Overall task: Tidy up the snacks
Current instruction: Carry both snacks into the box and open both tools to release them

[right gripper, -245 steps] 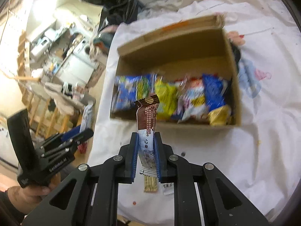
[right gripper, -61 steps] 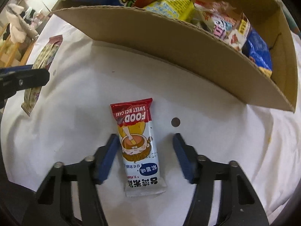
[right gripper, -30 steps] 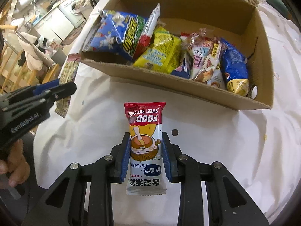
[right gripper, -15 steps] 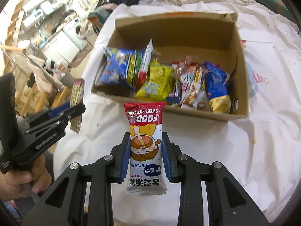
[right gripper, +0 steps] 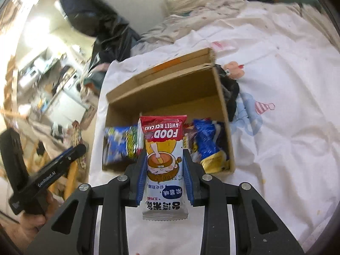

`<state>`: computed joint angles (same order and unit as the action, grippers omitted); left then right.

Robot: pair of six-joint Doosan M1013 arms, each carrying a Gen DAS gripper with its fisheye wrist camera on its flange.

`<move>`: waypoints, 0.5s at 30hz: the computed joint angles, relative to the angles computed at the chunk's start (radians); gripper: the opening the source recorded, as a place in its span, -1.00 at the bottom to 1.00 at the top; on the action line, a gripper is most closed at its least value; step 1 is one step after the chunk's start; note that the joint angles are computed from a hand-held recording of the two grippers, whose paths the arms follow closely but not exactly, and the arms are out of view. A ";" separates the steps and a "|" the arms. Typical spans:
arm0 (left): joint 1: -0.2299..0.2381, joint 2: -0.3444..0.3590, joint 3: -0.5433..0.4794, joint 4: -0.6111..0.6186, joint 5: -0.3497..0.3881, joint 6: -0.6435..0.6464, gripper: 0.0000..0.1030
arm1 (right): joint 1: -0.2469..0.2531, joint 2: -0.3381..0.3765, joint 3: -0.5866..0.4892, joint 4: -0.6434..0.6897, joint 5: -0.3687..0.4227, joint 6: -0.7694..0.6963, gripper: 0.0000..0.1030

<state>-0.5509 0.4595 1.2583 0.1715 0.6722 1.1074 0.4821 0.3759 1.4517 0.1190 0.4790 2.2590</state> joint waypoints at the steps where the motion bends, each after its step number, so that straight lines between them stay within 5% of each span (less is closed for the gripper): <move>1: 0.004 0.018 -0.025 -0.015 0.008 0.005 -0.57 | -0.008 0.005 -0.003 0.003 0.004 0.015 -0.37; 15: -0.024 0.174 -0.223 -0.130 0.134 0.200 -0.57 | -0.038 0.111 -0.138 -0.074 0.137 0.020 -0.37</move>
<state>-0.5747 0.6334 1.0353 0.0411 0.8062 1.3071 0.4443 0.4872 1.3132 0.0449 0.6159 2.2786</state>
